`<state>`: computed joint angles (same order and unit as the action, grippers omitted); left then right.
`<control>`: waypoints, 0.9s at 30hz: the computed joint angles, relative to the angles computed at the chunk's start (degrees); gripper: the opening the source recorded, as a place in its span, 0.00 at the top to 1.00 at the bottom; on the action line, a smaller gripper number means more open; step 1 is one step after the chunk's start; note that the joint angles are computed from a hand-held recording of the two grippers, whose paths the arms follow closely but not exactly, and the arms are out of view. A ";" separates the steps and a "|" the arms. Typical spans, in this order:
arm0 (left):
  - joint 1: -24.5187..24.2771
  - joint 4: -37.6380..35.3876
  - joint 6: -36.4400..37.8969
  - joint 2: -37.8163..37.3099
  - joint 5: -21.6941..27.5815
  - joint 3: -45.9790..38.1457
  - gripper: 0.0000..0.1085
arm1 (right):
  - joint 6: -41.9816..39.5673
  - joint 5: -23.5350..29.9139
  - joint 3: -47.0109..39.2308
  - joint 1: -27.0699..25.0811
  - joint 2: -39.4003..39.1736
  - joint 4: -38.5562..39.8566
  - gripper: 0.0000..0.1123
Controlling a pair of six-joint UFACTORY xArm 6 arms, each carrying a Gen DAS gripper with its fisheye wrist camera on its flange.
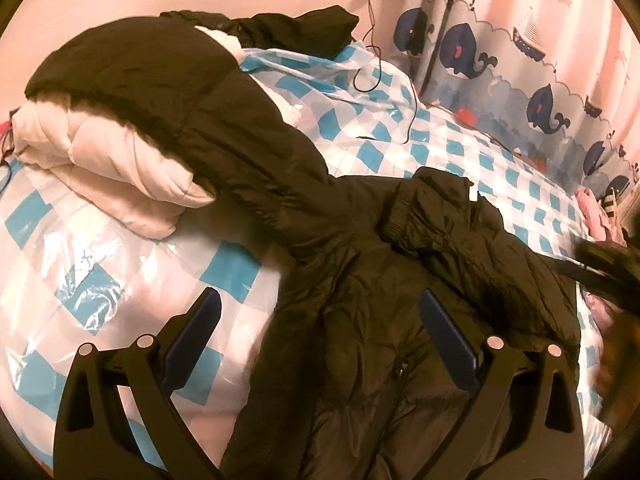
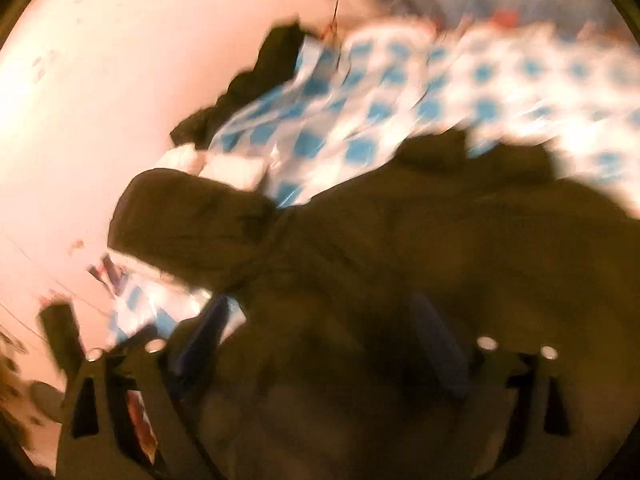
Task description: Fold large clothes
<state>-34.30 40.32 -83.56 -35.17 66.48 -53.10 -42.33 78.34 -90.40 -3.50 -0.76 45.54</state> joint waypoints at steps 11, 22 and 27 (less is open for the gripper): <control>-10.37 1.73 -2.53 -0.88 7.03 -0.36 0.12 | -34.31 6.70 42.18 -35.37 -46.66 -13.20 0.15; -25.95 0.31 -11.32 -7.31 22.35 2.95 0.12 | -34.81 -6.37 49.39 -37.87 -42.59 -6.03 0.65; -28.34 -0.91 -14.52 -9.67 24.49 4.40 0.12 | -37.97 0.15 46.77 -45.37 -40.49 -2.58 0.94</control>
